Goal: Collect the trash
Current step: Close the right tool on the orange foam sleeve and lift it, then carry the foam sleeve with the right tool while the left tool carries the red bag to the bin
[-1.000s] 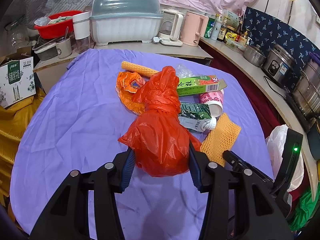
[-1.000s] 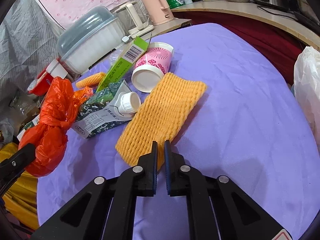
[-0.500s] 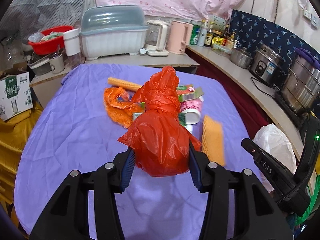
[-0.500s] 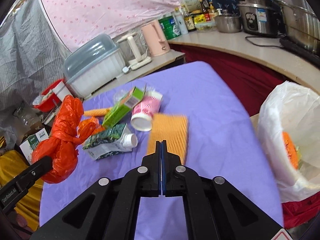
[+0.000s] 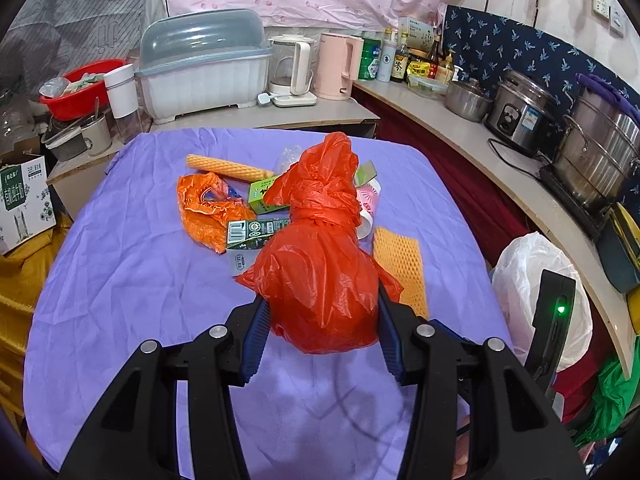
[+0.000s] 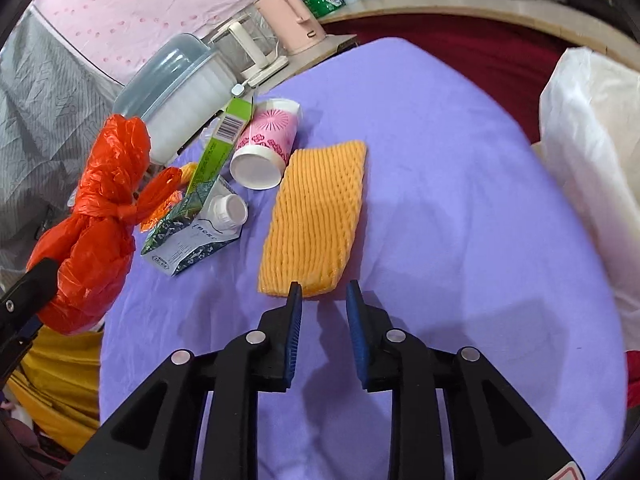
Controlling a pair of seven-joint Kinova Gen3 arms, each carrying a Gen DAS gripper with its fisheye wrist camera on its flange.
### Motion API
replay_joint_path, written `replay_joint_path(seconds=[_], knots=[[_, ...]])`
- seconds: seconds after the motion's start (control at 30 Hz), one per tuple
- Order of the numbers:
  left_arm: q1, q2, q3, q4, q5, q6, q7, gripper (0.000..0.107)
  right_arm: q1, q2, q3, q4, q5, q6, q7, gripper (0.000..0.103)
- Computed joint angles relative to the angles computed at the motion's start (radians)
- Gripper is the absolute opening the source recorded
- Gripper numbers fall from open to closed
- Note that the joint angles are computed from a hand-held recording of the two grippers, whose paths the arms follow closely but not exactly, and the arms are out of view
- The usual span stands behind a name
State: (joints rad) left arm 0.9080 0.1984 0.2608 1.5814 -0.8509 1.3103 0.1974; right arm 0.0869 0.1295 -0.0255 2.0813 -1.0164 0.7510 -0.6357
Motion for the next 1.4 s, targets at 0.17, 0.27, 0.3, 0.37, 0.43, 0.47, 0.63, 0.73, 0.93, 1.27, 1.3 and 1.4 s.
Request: replay_joint_path(seconds=[0.17, 0.27, 0.3, 0.37, 0.43, 0.47, 0.63, 0.73, 0.93, 1.27, 1.3, 1.4], knots=[[-0.021, 0.001, -0.008, 0.012, 0.016, -0.025, -0.011, 0.046, -0.001, 0.038, -0.016, -0.009, -0.044, -0.002, 0.019, 0.025], [-0.027, 0.003, -0.010, 0.016, 0.020, -0.035, -0.019, 0.046, 0.003, 0.059, -0.024, -0.024, -0.065, 0.009, 0.015, 0.025], [-0.027, 0.004, -0.010, 0.015, 0.020, -0.035, -0.019, 0.046, 0.008, 0.064, -0.025, -0.026, -0.076, 0.015, 0.018, 0.026], [-0.027, 0.002, -0.012, 0.017, 0.021, -0.037, -0.019, 0.046, 0.025, 0.083, -0.026, -0.034, -0.097, 0.048, 0.026, 0.030], [-0.027, 0.005, -0.012, 0.016, 0.019, -0.038, -0.017, 0.046, 0.036, 0.095, -0.026, -0.039, -0.115, 0.066, 0.027, 0.031], [-0.028, 0.006, -0.014, 0.016, 0.019, -0.039, -0.016, 0.046, 0.037, 0.099, -0.026, -0.044, -0.115, 0.069, 0.023, 0.031], [-0.036, 0.007, -0.019, 0.016, 0.019, -0.051, -0.024, 0.046, 0.046, 0.132, -0.032, -0.076, -0.131, 0.094, 0.003, 0.029], [-0.041, 0.007, -0.022, 0.018, 0.021, -0.060, -0.028, 0.046, 0.036, 0.133, -0.040, -0.088, -0.111, 0.077, -0.013, 0.012], [-0.041, 0.016, -0.022, 0.007, 0.028, -0.060, -0.038, 0.046, 0.024, 0.046, -0.038, -0.053, -0.113, -0.005, 0.015, 0.010], [0.025, 0.080, -0.034, -0.115, 0.004, -0.028, -0.092, 0.046, 0.052, -0.080, 0.061, -0.048, -0.087, 0.026, 0.057, 0.010], [0.035, 0.092, -0.037, -0.136, 0.001, -0.026, -0.103, 0.046, 0.063, -0.090, 0.076, -0.049, -0.084, 0.037, 0.067, 0.010], [0.067, 0.134, -0.053, -0.207, -0.007, -0.020, -0.144, 0.046, 0.094, -0.103, 0.117, -0.058, -0.079, 0.069, 0.086, 0.010]])
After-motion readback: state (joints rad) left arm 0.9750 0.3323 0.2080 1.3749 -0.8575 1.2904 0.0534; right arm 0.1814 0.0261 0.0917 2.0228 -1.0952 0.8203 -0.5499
